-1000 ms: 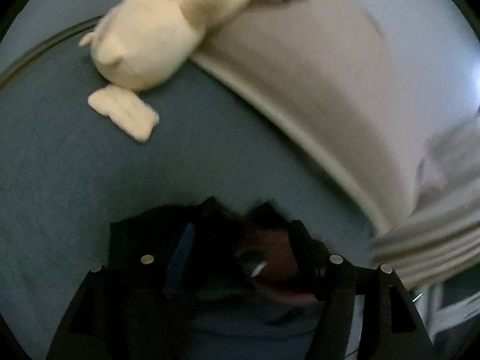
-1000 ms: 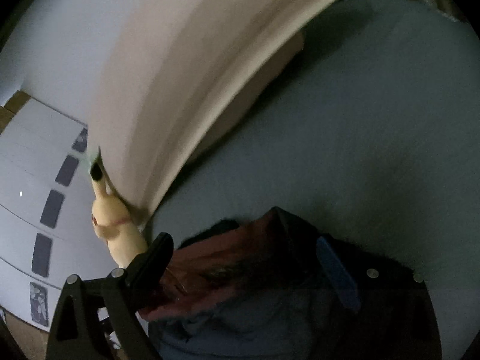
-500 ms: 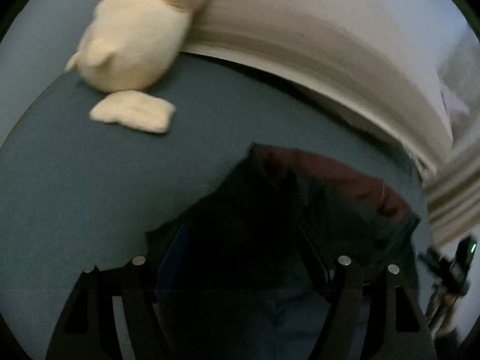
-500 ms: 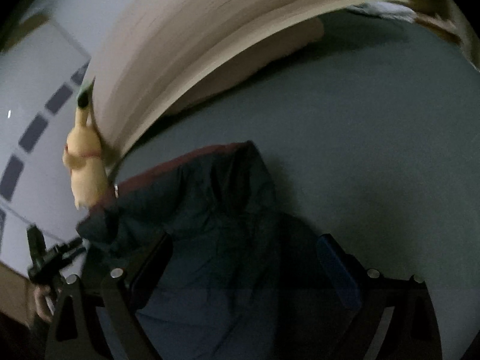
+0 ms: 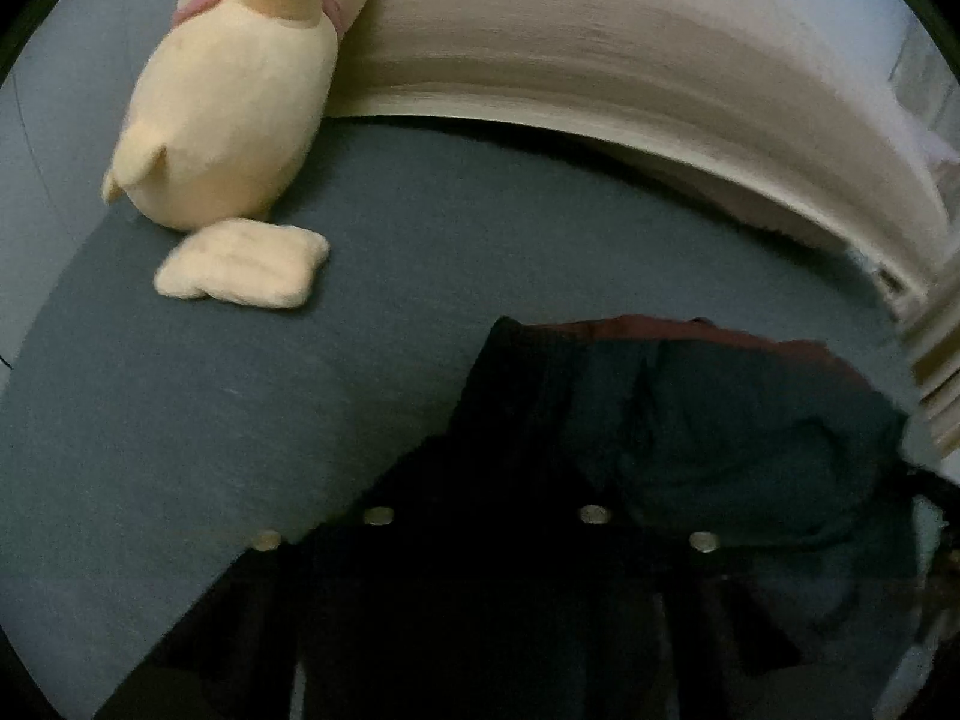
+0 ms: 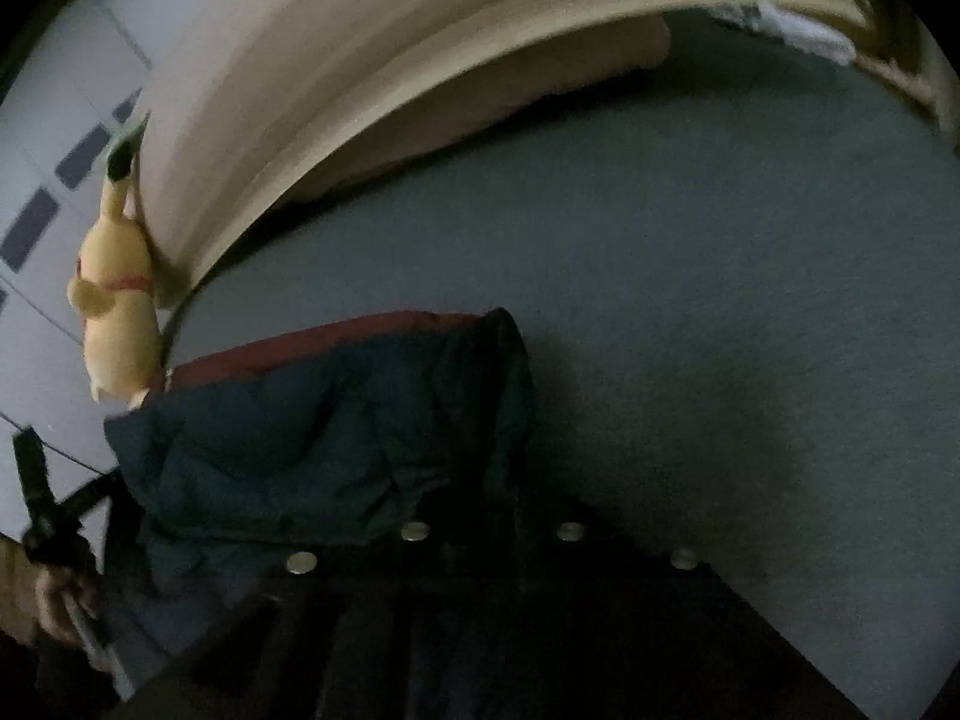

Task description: Fold large clothes

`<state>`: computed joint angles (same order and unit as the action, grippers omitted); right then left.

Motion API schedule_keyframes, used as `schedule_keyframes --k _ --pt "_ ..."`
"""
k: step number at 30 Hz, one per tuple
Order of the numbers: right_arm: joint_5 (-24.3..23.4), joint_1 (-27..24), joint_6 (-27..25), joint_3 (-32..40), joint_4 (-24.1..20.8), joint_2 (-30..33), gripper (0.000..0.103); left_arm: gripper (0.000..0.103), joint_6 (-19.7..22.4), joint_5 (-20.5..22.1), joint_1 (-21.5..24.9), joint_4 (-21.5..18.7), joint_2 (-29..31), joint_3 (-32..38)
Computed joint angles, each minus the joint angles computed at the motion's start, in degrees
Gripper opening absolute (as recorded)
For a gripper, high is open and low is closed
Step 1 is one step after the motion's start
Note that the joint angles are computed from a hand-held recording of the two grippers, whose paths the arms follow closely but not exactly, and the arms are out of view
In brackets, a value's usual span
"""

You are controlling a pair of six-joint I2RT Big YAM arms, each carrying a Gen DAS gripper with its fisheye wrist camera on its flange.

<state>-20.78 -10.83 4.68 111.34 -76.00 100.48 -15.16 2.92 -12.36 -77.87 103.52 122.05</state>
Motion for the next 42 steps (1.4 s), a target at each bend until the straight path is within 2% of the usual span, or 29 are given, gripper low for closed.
schedule_keyframes --k 3,5,7,10,12,14,15,16,17,18,19,21,23,26,29,32,33,35,37,40,42 --pt "2.31 0.18 0.55 -0.16 2.26 -1.72 0.008 0.019 0.51 -1.25 -0.11 2.41 -1.56 -2.71" --pt "3.73 0.48 0.62 -0.06 1.39 -1.28 0.007 0.019 -0.19 -2.48 -0.35 1.09 -0.78 -2.72" --pt "7.22 2.36 0.34 -0.29 0.42 0.05 0.007 0.020 1.54 -5.30 -1.22 0.92 -0.33 -3.50" --pt "7.17 2.79 4.16 -0.54 0.70 1.26 0.008 0.021 2.58 -7.72 -1.98 0.11 -0.28 -3.44" --pt "8.83 3.47 4.23 0.48 -0.38 1.85 0.008 0.025 2.62 -9.18 -2.34 -0.84 -0.16 -2.64" --pt "9.09 3.49 5.04 1.69 -1.32 2.21 0.012 0.025 2.39 -10.15 -2.74 0.54 -2.02 -3.99" --pt "8.74 3.49 5.66 2.11 -1.07 2.16 0.016 0.026 1.93 -10.52 -2.95 1.52 -3.22 -5.15" --pt "9.51 3.64 5.95 2.53 -1.13 1.95 0.030 0.027 1.24 -11.10 -3.11 2.09 -4.55 -6.03" --pt "10.88 4.38 6.82 2.25 -0.51 1.42 0.059 0.030 0.95 -11.47 -3.36 2.58 -5.57 -6.67" --pt "12.07 4.49 7.51 1.46 0.54 0.27 0.071 0.033 1.02 -12.17 -3.71 3.75 -6.90 -7.47" --pt "14.07 4.82 8.33 0.22 2.50 -1.46 0.075 0.035 0.99 -13.77 -4.35 4.99 -8.09 -8.08" --pt "17.96 6.25 9.44 -0.25 5.59 -3.49 0.075 0.049 1.14 -15.84 -5.79 7.44 -9.41 -8.59" --pt "17.05 8.06 9.18 1.01 7.29 -3.91 0.075 0.058 1.78 -16.80 -7.64 8.70 -8.74 -6.71" --pt "17.04 12.78 5.75 5.80 5.94 -1.16 0.075 0.058 4.17 -16.11 -10.45 10.96 -6.94 -5.55" --pt "18.55 16.36 3.07 8.67 4.41 1.96 0.075 0.059 3.93 -17.54 -12.87 8.15 -3.65 -3.16" --pt "20.88 18.26 1.74 10.47 2.46 5.61 0.075 0.060 2.36 -16.62 -12.72 0.77 1.87 1.59" --pt "21.84 18.44 1.72 11.10 1.65 6.87 0.075 0.061 1.66 -15.86 -12.38 0.16 2.64 1.89" --pt "21.15 18.02 4.06 12.67 -0.34 9.10 0.081 0.061 0.70 -15.86 -12.23 0.38 3.07 1.90" --pt "20.45 17.78 5.56 13.27 -0.45 10.28 0.083 0.062 2.37 -18.12 -13.02 0.47 3.72 1.80" --pt "21.45 18.33 5.13 15.17 -1.59 11.98 0.083 0.062 3.71 -22.15 -14.16 0.18 3.70 1.88" --pt "21.59 18.34 4.85 15.13 -1.99 11.18 0.083 0.061 3.91 -23.06 -15.01 0.08 1.28 0.05"
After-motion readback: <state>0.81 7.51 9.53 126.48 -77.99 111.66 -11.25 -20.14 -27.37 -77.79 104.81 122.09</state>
